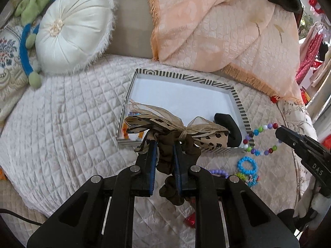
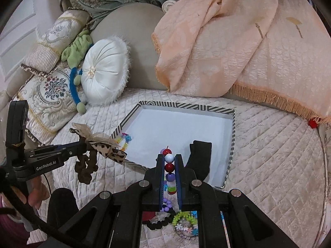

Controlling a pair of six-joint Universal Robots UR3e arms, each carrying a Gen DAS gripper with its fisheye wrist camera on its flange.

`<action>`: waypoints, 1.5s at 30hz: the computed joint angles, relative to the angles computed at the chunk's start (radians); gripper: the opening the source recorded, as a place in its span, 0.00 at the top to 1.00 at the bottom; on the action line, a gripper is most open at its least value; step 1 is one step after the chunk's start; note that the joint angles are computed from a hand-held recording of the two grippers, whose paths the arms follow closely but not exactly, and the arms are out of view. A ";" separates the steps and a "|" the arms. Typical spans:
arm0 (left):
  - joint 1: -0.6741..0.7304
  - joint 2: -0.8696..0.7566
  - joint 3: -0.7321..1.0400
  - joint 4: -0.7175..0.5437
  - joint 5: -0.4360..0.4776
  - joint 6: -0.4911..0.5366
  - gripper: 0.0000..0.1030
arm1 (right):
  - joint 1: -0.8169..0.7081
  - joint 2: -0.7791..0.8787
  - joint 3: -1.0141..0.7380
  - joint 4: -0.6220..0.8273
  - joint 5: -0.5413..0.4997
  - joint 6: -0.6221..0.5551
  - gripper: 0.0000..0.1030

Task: Organize jewelry
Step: 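Release the bow clip in the tray with the left tool while the right tool drops the bracelet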

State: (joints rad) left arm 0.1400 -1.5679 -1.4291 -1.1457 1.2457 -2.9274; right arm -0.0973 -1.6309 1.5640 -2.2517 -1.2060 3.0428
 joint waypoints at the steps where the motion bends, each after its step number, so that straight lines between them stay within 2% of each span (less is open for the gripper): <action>1: -0.003 -0.002 0.002 0.005 0.004 -0.001 0.86 | 0.000 0.002 -0.001 0.001 0.001 -0.002 0.92; 17: -0.076 -0.172 0.144 0.045 0.085 -0.062 0.86 | 0.038 0.115 -0.085 -0.010 -0.023 0.016 0.92; 27: -0.103 -0.339 0.278 0.036 0.082 -0.119 0.86 | 0.077 0.276 -0.196 -0.014 -0.010 0.051 0.92; 35: -0.125 -0.491 0.385 0.030 0.120 -0.185 0.86 | 0.097 0.446 -0.311 0.019 0.009 0.080 0.92; 45: -0.131 -0.632 0.497 0.040 0.187 -0.211 0.86 | 0.078 0.562 -0.356 0.011 -0.096 0.106 0.92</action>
